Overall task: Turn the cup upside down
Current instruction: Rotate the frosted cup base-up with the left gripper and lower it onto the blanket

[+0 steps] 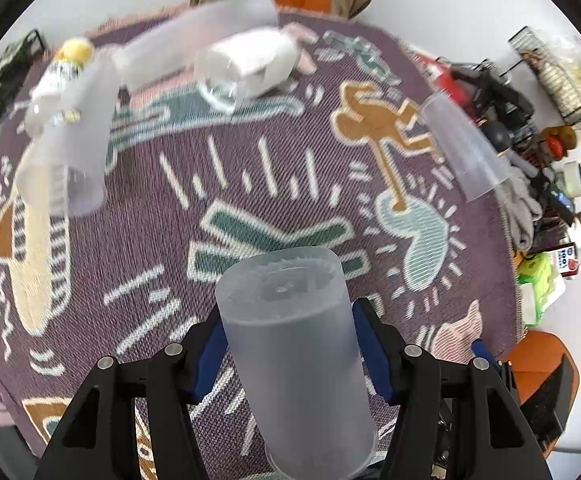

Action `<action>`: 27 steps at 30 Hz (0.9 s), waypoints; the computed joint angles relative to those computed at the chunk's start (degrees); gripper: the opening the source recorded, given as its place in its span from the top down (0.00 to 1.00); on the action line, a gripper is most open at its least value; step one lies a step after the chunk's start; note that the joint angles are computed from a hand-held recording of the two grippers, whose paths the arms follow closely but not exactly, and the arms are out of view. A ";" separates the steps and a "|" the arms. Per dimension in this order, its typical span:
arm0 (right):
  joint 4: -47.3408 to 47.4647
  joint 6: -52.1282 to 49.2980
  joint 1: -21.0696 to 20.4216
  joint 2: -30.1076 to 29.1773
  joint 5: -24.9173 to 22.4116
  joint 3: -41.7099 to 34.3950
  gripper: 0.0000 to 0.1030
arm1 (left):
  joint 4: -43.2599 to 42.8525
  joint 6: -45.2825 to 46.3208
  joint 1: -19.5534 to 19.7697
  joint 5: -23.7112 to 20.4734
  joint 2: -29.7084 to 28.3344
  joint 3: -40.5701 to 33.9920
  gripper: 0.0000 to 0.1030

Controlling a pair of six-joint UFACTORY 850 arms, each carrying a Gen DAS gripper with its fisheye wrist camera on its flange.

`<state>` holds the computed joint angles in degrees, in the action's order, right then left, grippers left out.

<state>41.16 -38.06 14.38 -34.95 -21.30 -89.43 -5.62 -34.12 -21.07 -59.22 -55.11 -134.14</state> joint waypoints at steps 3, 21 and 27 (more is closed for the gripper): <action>-3.96 4.24 0.12 -0.33 -0.16 -0.94 0.00 | 3.02 -0.87 -0.44 3.64 2.57 2.70 0.41; -23.53 23.50 2.22 -1.63 -2.27 -6.71 0.00 | 31.51 -17.48 -4.54 29.74 18.42 28.22 0.41; -26.71 26.73 2.95 -1.16 -2.01 -6.23 0.00 | 54.32 -35.44 -6.50 33.94 22.03 35.77 0.41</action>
